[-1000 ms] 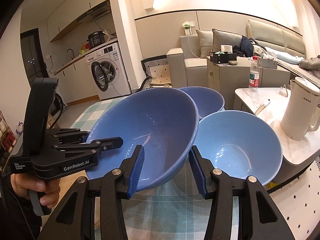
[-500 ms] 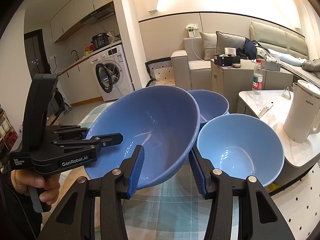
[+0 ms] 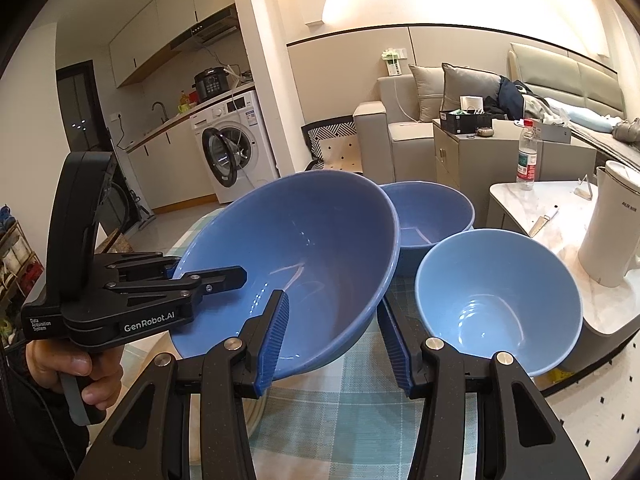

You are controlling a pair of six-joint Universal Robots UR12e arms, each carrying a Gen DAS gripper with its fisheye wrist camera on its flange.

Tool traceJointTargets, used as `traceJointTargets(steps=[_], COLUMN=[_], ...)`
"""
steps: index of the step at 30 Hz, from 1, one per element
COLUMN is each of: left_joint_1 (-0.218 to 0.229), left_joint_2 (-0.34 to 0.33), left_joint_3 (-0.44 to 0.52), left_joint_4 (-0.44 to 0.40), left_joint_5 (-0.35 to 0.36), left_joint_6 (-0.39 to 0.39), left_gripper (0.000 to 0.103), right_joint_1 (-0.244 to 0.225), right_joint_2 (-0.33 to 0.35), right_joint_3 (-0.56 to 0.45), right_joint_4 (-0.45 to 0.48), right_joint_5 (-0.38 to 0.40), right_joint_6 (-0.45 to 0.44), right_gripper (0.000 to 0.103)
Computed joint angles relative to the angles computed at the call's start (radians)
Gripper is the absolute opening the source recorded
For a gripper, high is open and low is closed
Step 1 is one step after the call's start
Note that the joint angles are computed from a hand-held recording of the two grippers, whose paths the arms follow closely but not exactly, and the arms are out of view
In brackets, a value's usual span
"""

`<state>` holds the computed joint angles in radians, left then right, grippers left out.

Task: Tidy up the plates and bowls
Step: 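Lift the large blue bowl with both grippers and carry it toward the smaller bowls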

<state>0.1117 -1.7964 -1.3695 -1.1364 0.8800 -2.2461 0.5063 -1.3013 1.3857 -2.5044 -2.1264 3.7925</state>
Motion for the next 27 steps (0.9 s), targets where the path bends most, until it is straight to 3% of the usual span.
traceJointTargets(steps=[27], left_joint_1=[0.056], left_joint_2=[0.026], left_joint_3=[-0.048], left_joint_4=[0.051], left_joint_5=[0.012], left_joint_6=[-0.043], left_gripper=[0.021], right_joint_1=[-0.012], right_joint_2=[0.033], right_joint_3=[-0.030], right_joint_4=[-0.035], right_joint_5=[0.119], right_joint_6=[-0.051], right_gripper=[0.048])
